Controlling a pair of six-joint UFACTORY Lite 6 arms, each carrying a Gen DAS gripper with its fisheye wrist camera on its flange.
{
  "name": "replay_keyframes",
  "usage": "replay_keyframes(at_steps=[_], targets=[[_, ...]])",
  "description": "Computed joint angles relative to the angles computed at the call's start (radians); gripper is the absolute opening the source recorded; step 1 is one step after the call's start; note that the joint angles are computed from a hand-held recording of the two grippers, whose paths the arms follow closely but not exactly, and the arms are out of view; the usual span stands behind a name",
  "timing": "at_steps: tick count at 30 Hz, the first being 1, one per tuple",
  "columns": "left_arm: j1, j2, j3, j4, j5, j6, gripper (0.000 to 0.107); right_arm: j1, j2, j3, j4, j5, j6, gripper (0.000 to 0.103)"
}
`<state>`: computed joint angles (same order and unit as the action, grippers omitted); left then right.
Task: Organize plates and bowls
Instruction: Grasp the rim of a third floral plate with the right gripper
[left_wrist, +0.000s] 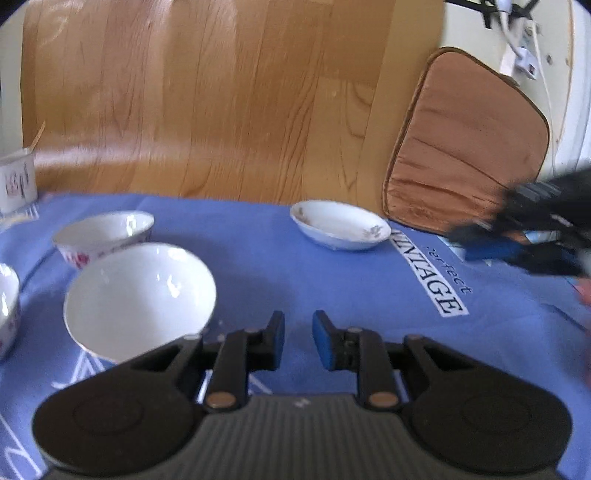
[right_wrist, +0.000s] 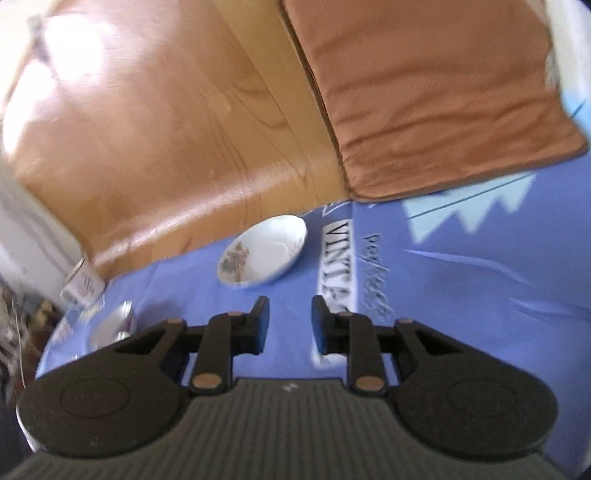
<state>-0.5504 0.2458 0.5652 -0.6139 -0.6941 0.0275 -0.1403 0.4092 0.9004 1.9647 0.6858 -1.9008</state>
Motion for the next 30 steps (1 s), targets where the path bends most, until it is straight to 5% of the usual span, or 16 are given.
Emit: replay_keyframes(at_steps=[3,9,11,12,18,27,30], targets=[[-0.016,-0.002,-0.034,0.028,-0.088,-0.044,0.019,0.069,0.194,0.262,-0.107,-0.075,0.268,0.029],[-0.009,0.003,-0.031,0.076,-0.095,-0.059,0.019,0.127,0.464,0.641,-0.374,-0.136,0.746,0.029],[0.004,0.006,-0.029,0.096,-0.093,-0.063,0.019,0.134,0.489,0.678,-0.403,-0.136,0.786,0.009],[0.005,0.005,-0.029,0.101,-0.092,-0.066,0.019,0.137,0.48,0.672,-0.427,-0.146,0.803,0.009],[0.067,-0.03,-0.067,0.218,-0.087,-0.187,0.02,0.079,0.324,0.445,-0.371,-0.091,0.643,0.009],[0.264,-0.078,-0.127,0.774,-0.044,-0.61,0.024,-0.216,-0.013,-0.095,-0.504,0.202,0.446,0.009],[0.214,-0.129,-0.144,0.749,0.047,-0.604,0.024,-0.29,-0.099,-0.228,-0.564,0.261,0.397,0.01]])
